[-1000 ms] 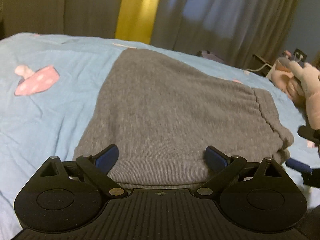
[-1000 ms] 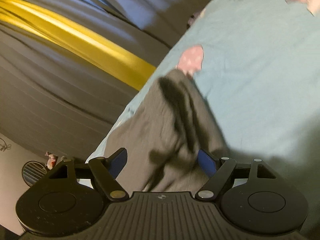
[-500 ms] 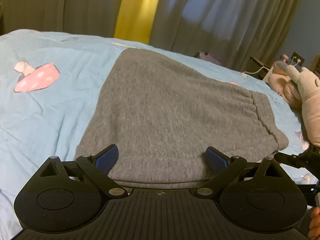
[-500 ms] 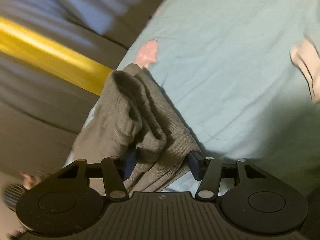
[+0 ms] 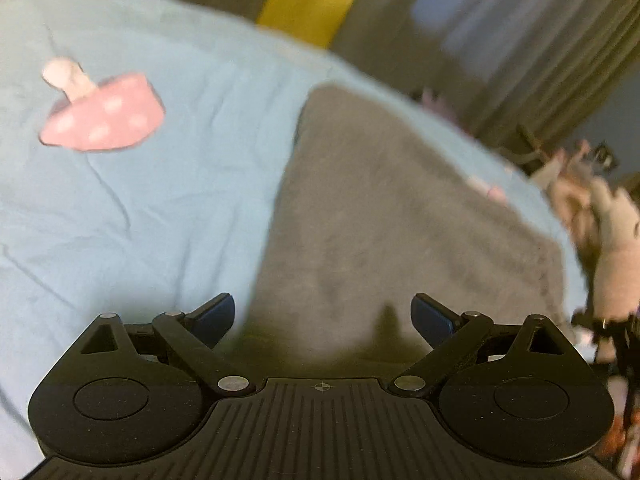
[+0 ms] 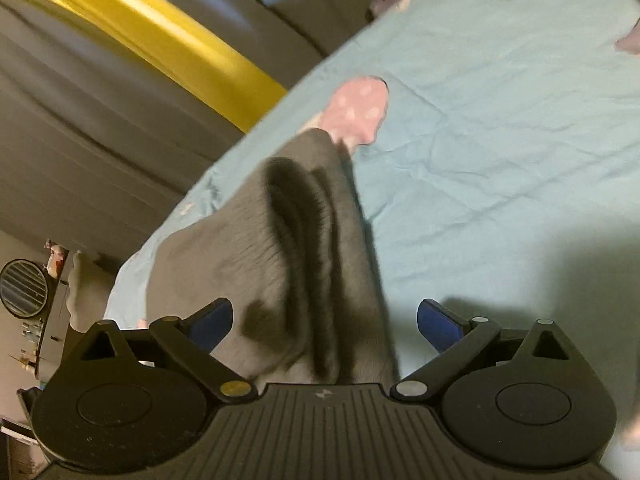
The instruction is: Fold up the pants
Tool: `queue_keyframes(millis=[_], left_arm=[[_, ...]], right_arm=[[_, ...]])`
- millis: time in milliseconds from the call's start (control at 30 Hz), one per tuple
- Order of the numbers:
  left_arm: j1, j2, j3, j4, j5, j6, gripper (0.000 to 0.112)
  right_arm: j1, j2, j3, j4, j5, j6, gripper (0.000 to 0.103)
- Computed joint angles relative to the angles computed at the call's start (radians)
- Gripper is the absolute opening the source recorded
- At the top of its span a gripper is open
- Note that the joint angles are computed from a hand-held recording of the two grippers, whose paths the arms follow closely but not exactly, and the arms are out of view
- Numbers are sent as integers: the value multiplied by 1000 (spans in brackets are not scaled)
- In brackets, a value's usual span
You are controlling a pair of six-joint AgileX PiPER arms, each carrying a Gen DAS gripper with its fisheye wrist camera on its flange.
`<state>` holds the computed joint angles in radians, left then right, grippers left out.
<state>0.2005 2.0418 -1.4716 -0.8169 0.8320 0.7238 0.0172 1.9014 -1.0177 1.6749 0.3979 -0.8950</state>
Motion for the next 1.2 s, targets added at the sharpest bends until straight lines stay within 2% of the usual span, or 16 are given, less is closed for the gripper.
queue_keyframes(millis=[100, 167, 267, 367, 433, 633, 767, 800, 900, 1000, 1100, 1200], left_arm=[[5, 115, -174, 48, 118, 7, 99], [-13, 166, -273, 81, 161, -1, 100], [-49, 251, -443, 112, 221, -65, 100], [-93, 332, -587, 141, 247, -143, 100], [-120, 359, -622, 164, 234, -151, 100], [-160, 323, -518, 173, 105, -85, 102], [-155, 312, -489, 147, 88, -51, 102], [-156, 305, -478, 149, 80, -48, 102], [-166, 289, -456, 172, 56, -52, 101], [-157, 271, -425, 128, 44, -16, 90], [-158, 274, -427, 127, 39, -4, 90], [-167, 285, -448, 146, 41, -24, 88]], right_arm=[[-56, 127, -95, 10, 130, -14, 99], [-65, 182, -144, 48, 180, -67, 99], [-67, 264, -265, -20, 271, -30, 99], [-28, 317, -387, -173, 243, 73, 99], [-16, 331, -419, -205, 236, 85, 99], [0, 329, -431, -231, 216, 103, 96], [19, 295, -383, -212, 155, 68, 84], [23, 291, -383, -227, 145, 77, 79], [30, 277, -386, -280, 138, 122, 72], [31, 280, -416, -362, 147, 212, 76], [45, 301, -452, -386, 141, 254, 87], [65, 317, -488, -439, 122, 319, 91]])
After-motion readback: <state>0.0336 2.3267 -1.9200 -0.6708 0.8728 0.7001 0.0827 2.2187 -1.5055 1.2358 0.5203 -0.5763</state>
